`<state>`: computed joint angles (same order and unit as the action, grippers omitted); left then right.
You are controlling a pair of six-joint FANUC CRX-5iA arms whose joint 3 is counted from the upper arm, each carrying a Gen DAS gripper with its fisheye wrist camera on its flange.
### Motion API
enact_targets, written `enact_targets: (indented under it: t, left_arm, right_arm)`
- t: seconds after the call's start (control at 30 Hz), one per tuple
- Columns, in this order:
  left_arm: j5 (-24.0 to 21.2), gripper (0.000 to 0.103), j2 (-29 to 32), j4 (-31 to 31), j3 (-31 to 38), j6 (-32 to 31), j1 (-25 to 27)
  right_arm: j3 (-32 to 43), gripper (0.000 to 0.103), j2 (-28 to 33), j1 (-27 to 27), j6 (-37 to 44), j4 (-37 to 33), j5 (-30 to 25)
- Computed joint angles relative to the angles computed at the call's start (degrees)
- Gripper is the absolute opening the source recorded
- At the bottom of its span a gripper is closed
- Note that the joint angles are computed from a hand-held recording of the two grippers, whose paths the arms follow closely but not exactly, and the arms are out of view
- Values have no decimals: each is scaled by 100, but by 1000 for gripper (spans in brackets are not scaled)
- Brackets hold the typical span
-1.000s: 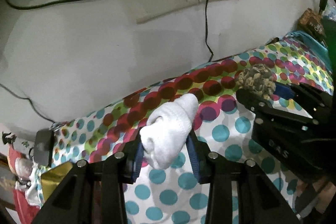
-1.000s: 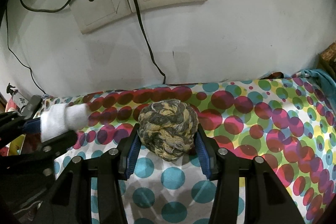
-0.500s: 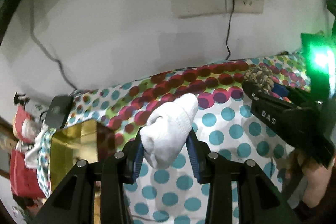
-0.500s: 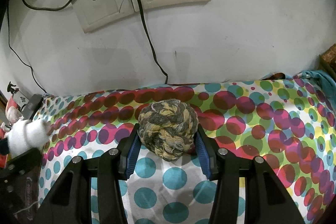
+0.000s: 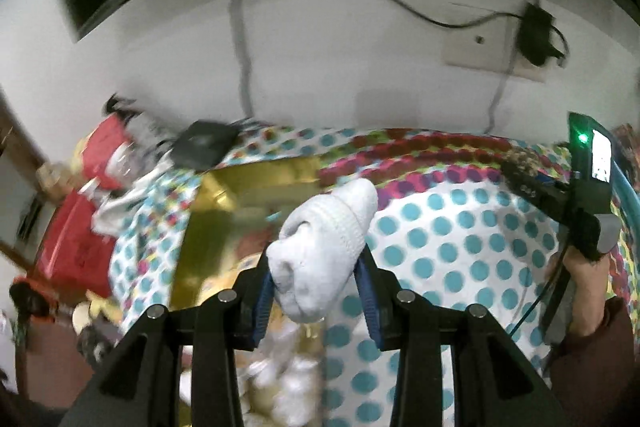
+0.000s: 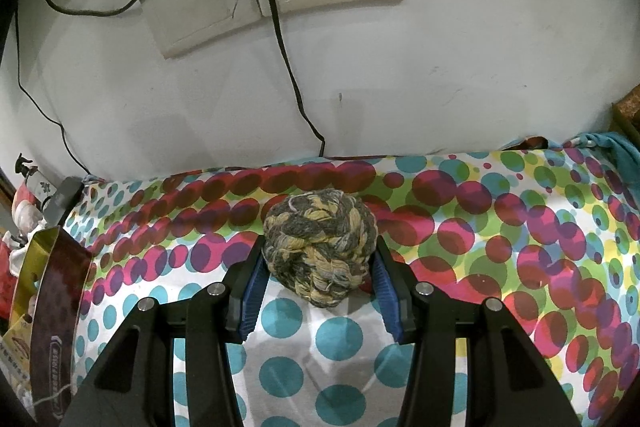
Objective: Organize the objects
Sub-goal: 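Carry the white sock into the gold tray and open the left tool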
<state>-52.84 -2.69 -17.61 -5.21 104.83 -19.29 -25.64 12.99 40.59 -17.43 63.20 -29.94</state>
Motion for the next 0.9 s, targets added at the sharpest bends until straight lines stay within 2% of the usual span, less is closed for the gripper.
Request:
enact_targets:
  t: [0.13, 0.33, 0.47, 0.63, 0.73, 0.9]
  left_arm:
    - [-26, 38, -369, 94, -328, 119, 367]
    - [44, 38, -541, 210, -636, 197, 805]
    - [199, 38, -401, 609, -732, -140, 1131]
    - [318, 38, -96, 325, -551, -4, 1105]
    - [382, 38, 125, 696, -538, -200, 1275]
    - [435, 40, 306, 848, -505, -279, 1331]
  right_arm:
    - [44, 47, 48, 34, 35, -6, -42]
    - [92, 47, 98, 70, 45, 0, -129]
    - [155, 47, 168, 87, 71, 5, -171]
    - [208, 47, 219, 91, 112, -20, -183]
    - [214, 47, 225, 87, 125, -28, -170]
    - [227, 47, 236, 85, 142, -45, -166]
